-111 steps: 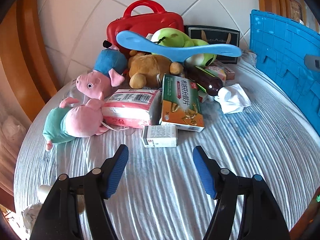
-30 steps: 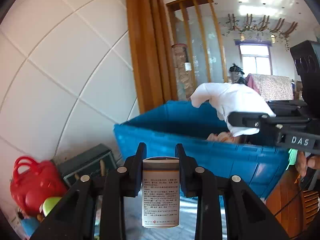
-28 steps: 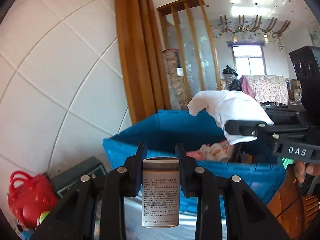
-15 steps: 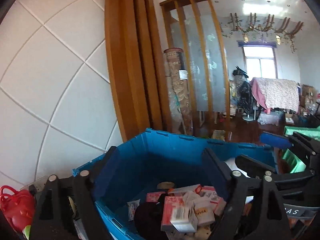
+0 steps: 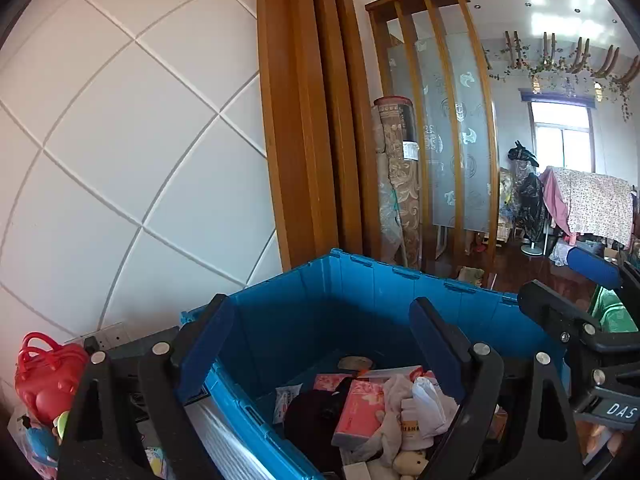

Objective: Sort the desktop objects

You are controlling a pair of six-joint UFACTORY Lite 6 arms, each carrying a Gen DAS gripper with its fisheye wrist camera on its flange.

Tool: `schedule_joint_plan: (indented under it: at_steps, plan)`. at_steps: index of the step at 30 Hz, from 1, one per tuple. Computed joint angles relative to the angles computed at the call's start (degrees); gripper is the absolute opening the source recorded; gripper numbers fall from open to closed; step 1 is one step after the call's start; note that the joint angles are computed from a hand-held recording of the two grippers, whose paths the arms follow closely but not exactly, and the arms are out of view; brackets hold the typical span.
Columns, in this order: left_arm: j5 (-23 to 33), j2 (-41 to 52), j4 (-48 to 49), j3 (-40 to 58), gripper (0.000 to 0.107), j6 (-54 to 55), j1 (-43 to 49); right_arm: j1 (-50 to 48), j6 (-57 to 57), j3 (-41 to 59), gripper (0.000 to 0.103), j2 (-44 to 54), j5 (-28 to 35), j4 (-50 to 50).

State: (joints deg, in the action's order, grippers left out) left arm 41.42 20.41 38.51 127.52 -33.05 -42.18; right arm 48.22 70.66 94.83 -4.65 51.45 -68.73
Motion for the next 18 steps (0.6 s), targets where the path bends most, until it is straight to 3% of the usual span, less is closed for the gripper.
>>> schedule_joint_plan:
  at_steps: [4, 7, 9, 12, 15, 18]
  plan:
    - [1.15, -8.44, 12.00, -12.70, 0.090, -10.57, -3.39, 4.35, 2.97, -3.20, 0.094, -2.85, 2.48, -2.13]
    - [3.86, -15.89, 22.99, -23.48, 0.090, -20.31, -7.14, 9.84, 5.62, -4.48, 0.095, -4.48, 7.44, -4.06]
    - [4.71, -21.29, 25.21, -29.48, 0.090, -23.65, -8.92, 15.03, 7.50, -5.38, 0.095, -5.35, 12.57, -6.22]
    - [7.14, -30.11, 28.95, -38.50, 0.092, -29.31, -12.54, 25.67, 10.34, -5.21, 0.095, -5.03, 23.81, -9.47]
    - [11.90, -39.56, 31.60, -47.58, 0.101, -32.94, -18.34, 38.22, 14.16, -4.20, 0.095, -2.79, 37.22, -12.27]
    - [19.10, -47.96, 30.47, -53.51, 0.102, -33.16, -25.70, 49.57, 18.13, 0.22, 0.096, 3.19, 50.20, -12.87]
